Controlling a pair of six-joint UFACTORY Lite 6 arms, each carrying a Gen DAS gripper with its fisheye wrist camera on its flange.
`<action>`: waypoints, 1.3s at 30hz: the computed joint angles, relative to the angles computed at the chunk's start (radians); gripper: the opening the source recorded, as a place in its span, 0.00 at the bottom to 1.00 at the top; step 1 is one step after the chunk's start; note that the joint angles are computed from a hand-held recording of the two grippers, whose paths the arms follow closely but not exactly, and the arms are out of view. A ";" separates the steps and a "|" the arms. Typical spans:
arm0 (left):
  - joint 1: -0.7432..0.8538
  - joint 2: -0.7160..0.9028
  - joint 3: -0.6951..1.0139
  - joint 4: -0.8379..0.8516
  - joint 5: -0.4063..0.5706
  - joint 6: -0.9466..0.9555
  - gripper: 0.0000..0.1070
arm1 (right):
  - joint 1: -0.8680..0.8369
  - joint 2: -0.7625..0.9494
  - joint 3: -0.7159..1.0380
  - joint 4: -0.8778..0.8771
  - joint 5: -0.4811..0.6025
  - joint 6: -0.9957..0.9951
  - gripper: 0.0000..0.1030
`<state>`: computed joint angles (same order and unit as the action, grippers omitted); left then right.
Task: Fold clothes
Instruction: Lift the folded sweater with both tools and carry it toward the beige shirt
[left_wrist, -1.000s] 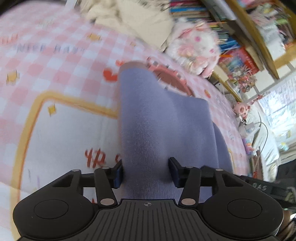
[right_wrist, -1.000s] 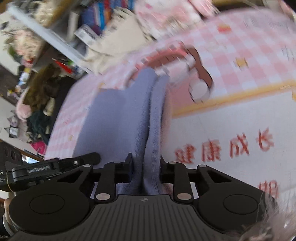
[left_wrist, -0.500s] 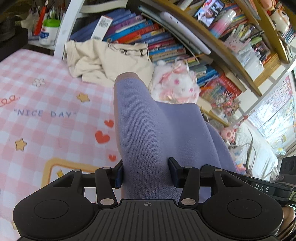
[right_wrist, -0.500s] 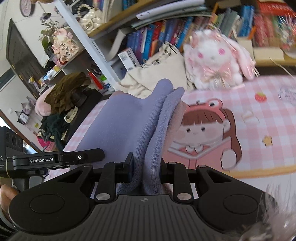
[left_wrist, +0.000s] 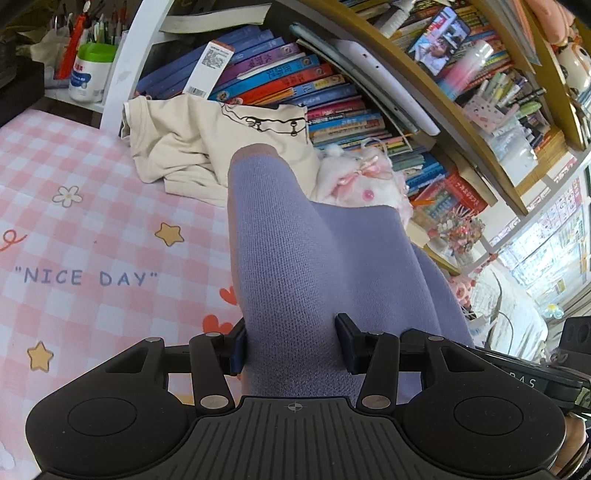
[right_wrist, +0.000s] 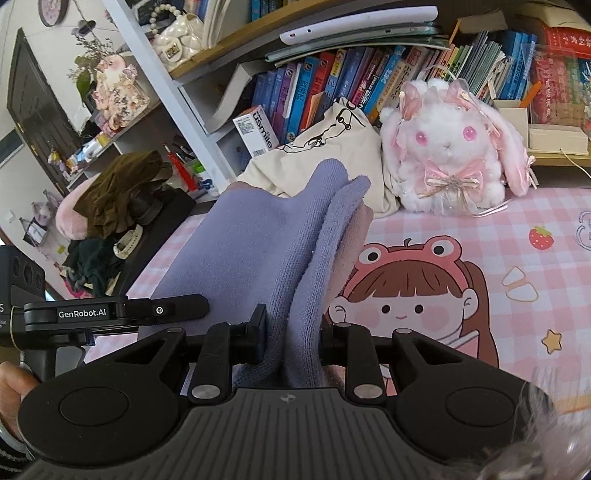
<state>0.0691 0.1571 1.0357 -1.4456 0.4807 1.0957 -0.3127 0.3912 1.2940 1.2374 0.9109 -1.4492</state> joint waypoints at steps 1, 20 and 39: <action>0.005 0.020 0.017 -0.001 0.004 0.003 0.44 | 0.012 0.012 0.012 0.001 -0.012 0.007 0.22; 0.057 0.382 0.348 0.043 0.059 0.010 0.44 | 0.157 0.261 0.277 -0.020 -0.175 0.140 0.22; 0.097 0.707 0.690 0.229 0.125 -0.262 0.45 | 0.195 0.642 0.703 -0.185 -0.165 0.578 0.24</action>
